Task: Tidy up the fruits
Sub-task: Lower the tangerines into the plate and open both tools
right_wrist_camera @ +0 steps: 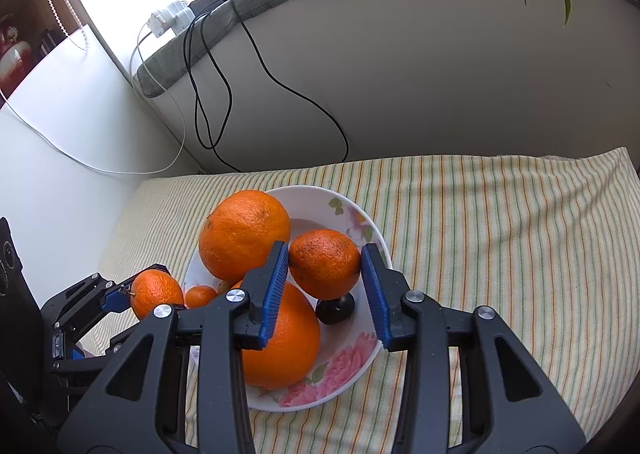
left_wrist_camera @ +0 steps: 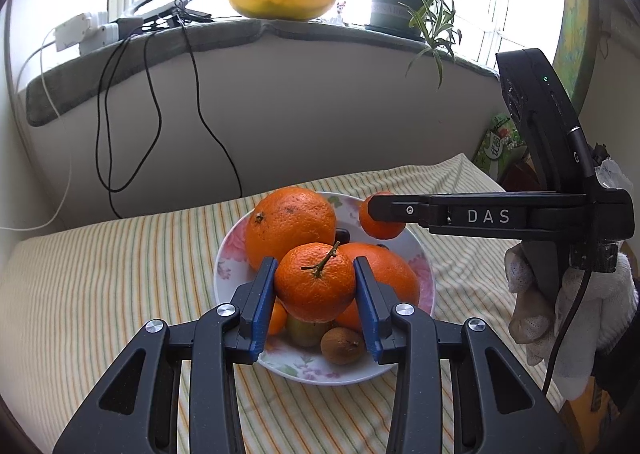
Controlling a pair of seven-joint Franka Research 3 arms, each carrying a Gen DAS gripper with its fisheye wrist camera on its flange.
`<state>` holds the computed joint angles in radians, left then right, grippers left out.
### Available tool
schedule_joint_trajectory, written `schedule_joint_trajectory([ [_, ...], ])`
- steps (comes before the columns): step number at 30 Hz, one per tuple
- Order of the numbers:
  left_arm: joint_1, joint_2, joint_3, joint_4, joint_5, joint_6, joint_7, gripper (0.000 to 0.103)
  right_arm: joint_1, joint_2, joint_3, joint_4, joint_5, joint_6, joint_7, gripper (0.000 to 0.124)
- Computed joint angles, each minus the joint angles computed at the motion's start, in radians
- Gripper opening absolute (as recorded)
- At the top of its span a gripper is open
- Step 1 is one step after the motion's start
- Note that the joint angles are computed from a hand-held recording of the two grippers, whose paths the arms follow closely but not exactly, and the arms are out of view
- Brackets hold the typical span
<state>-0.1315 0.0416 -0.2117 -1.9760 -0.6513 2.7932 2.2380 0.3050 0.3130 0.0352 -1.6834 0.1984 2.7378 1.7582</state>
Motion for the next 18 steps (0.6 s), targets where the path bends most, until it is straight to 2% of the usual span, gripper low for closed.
schedule_joint_trajectory([
  [3, 0.0, 0.001, -0.001, 0.002, 0.0, -0.002, 0.001, 0.037, 0.002, 0.001, -0.002, 0.004, -0.006, -0.007, 0.004, 0.044],
  [6, 0.0, -0.003, -0.004, -0.001, -0.026, 0.008, 0.025, 0.045, 0.012, -0.008, -0.011, -0.01, -0.022, 0.026, 0.021, 0.064],
  [14, -0.005, -0.011, 0.001, -0.005, -0.037, 0.015, 0.033, 0.046, 0.012, -0.027, -0.008, -0.024, -0.031, 0.037, 0.016, 0.064],
  [18, -0.009, -0.02, 0.005, -0.014, -0.037, 0.02, 0.033, 0.046, 0.016, -0.043, -0.013, -0.046, -0.049, 0.049, 0.026, 0.069],
])
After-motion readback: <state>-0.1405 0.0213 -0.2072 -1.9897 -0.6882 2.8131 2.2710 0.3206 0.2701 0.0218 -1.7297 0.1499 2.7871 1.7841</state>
